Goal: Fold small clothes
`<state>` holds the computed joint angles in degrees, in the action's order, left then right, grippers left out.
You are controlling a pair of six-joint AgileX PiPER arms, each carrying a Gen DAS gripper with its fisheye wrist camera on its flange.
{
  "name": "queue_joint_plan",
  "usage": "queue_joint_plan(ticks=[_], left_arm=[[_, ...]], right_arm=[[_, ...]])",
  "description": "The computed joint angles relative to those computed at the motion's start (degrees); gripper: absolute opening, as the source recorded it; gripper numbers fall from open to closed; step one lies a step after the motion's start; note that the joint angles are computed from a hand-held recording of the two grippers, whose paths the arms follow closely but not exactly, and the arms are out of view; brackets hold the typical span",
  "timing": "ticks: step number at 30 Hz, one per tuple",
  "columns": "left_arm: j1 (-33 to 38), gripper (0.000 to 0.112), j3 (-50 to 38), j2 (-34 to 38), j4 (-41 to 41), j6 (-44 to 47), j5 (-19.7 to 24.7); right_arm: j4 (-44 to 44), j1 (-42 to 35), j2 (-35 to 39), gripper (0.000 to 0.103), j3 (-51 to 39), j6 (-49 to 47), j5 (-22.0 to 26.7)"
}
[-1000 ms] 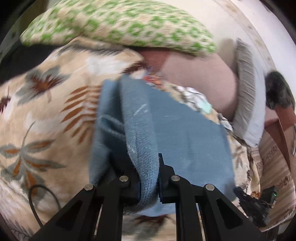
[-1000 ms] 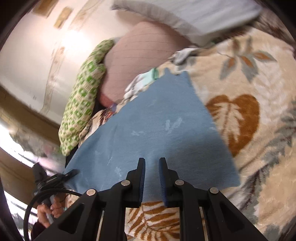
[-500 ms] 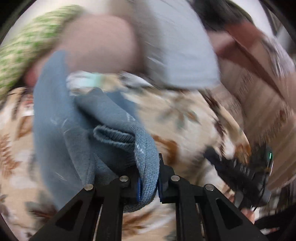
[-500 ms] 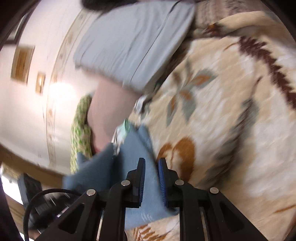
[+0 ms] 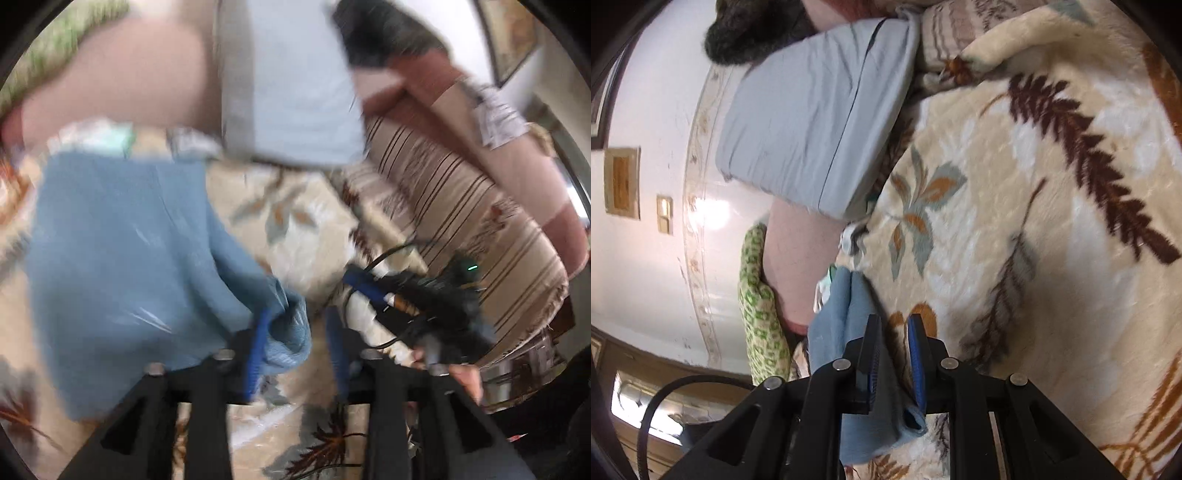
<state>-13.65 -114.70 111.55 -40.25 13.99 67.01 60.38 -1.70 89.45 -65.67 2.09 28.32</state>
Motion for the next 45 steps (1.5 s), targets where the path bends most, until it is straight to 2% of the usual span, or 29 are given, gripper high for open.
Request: queue_joint_plan(ticks=[2, 4, 7, 9, 10, 11, 13, 14, 17, 18, 20, 21, 24, 28, 31, 34, 36, 37, 38, 42, 45], left_arm=[[3.4, 0.060, 3.5, -4.2, -2.3, 4.2, -1.9], [5.5, 0.062, 4.4, -6.1, 1.2, 3.9, -3.6], [7.6, 0.062, 5.3, -5.5, 12.3, -3.6, -4.9], [9.2, 0.062, 8.1, -4.9, 15.9, -6.1, -5.8], [9.4, 0.061, 9.6, -4.5, 18.9, -8.3, -6.8], [8.9, 0.061, 11.8, -4.7, 20.7, -9.6, -8.7], [8.2, 0.061, 13.4, -3.8, 21.7, -10.0, -10.5], [7.6, 0.061, 13.6, -3.0, 22.6, -10.0, -10.2], [5.4, 0.063, 13.7, -0.1, 29.8, -11.5, -8.7], [5.3, 0.064, 14.8, 0.4, 30.1, -11.4, -9.7], [7.2, 0.064, 16.1, 1.0, 25.4, -10.1, -10.6], [7.7, 0.064, 16.6, 0.7, 24.5, -9.5, -10.8], [7.4, 0.064, 18.8, -2.1, 26.0, -8.1, -12.8], [6.9, 0.068, 23.8, -9.1, 28.3, -8.6, -16.0], [5.9, 0.079, 26.2, -12.5, 30.5, -9.2, -17.4], [4.9, 0.079, 27.7, -12.1, 32.7, -10.0, -17.4], [3.7, 0.079, 28.3, -9.8, 35.7, -12.3, -16.5], [3.1, 0.079, 26.3, -7.0, 37.6, -13.5, -13.2], [3.2, 0.079, 25.4, -5.5, 37.1, -13.6, -11.2], [6.6, 0.079, 27.6, -9.5, 28.2, -5.3, -14.7], [10.6, 0.080, 24.7, -10.7, 20.1, 1.6, -15.9]], right_arm=[[-2.4, 1.9, 0.2, 0.018, -1.1, 0.9, -0.3], [-0.7, 3.7, 0.5, 0.018, -1.5, -3.0, -1.8], [9.6, 5.2, 1.7, 0.018, -3.2, -15.2, 0.6], [15.3, 7.2, 2.6, 0.018, -4.9, -24.7, 2.8], [18.6, 7.5, 3.3, 0.018, -5.8, -29.7, 5.8], [22.0, 8.1, 5.7, 0.018, -8.1, -32.7, 11.0], [22.2, 8.4, 8.9, 0.018, -11.4, -31.8, 17.7], [18.8, 9.7, 11.1, 0.018, -13.9, -28.2, 19.2], [1.7, 12.0, 15.7, 0.016, -18.7, -11.2, 18.5], [-4.1, 12.3, 16.4, 0.016, -18.1, -5.6, 16.0], [-15.3, 12.2, 15.5, 0.015, -14.7, 4.6, 8.9], [-18.5, 12.2, 15.5, 0.015, -15.2, 8.7, 8.2], [-18.6, 12.0, 15.3, 0.016, -16.2, 8.7, 9.3], [-25.9, 16.7, 10.5, 0.018, -16.2, 11.0, 3.0], [-32.7, 20.7, 8.1, 0.018, -16.2, 14.4, -0.2], [-36.6, 23.4, 11.1, 0.018, -20.5, 16.6, 3.4], [-37.6, 23.3, 14.9, 0.018, -24.9, 19.1, 9.0], [-38.7, 23.2, 18.4, 0.018, -27.6, 21.1, 13.1], [-38.9, 22.9, 19.7, 0.016, -28.2, 21.9, 15.0], [-31.8, 20.2, 18.0, 0.016, -26.9, 15.4, 13.7], [-17.4, 15.9, 12.4, 0.016, -19.7, 0.9, 6.2]])
